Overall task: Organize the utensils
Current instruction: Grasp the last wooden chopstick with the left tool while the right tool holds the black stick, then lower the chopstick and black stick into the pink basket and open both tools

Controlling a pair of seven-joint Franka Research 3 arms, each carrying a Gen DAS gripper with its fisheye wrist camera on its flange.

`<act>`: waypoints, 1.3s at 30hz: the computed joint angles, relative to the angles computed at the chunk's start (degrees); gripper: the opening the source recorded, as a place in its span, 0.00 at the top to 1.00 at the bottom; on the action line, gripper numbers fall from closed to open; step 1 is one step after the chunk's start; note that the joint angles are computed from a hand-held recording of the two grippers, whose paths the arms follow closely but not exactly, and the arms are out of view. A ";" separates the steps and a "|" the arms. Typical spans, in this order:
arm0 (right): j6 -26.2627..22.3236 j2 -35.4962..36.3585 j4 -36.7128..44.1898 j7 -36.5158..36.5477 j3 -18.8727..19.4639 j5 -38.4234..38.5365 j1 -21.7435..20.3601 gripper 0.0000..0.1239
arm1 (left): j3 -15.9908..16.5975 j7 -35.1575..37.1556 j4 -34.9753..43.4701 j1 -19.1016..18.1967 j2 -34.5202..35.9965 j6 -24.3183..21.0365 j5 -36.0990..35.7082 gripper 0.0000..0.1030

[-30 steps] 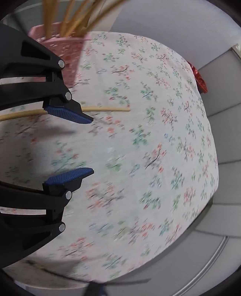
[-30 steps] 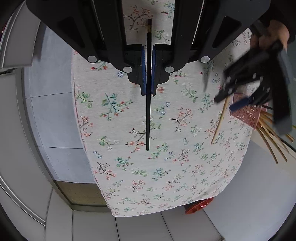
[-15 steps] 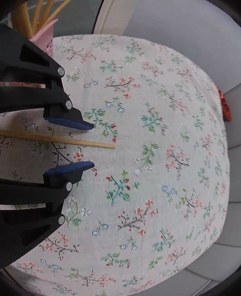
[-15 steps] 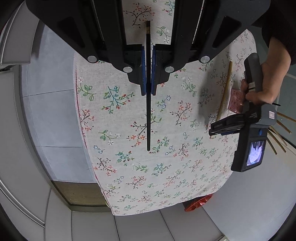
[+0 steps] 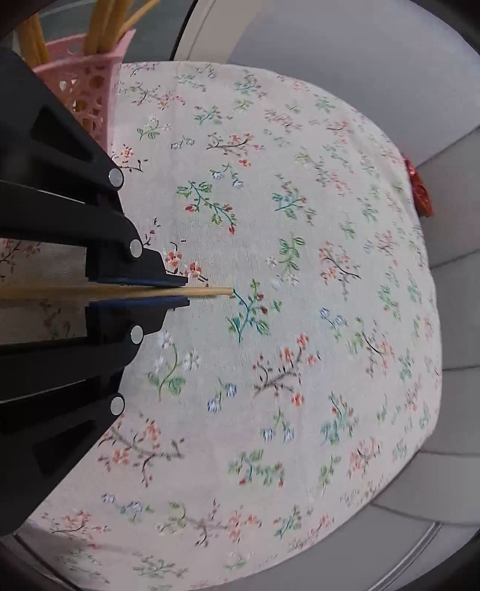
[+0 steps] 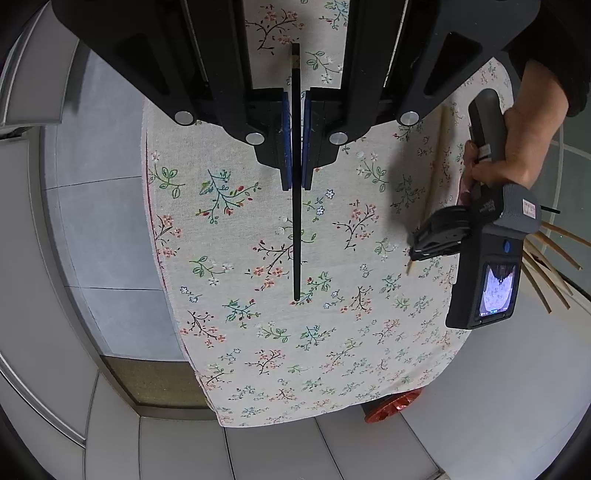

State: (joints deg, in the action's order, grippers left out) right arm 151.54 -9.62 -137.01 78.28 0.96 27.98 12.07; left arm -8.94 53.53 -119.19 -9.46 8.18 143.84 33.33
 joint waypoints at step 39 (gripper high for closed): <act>12.14 -14.99 -3.20 -3.80 -0.11 6.85 10.51 0.97 | 7.70 18.72 -36.84 -0.52 -56.78 35.82 -21.61 0.95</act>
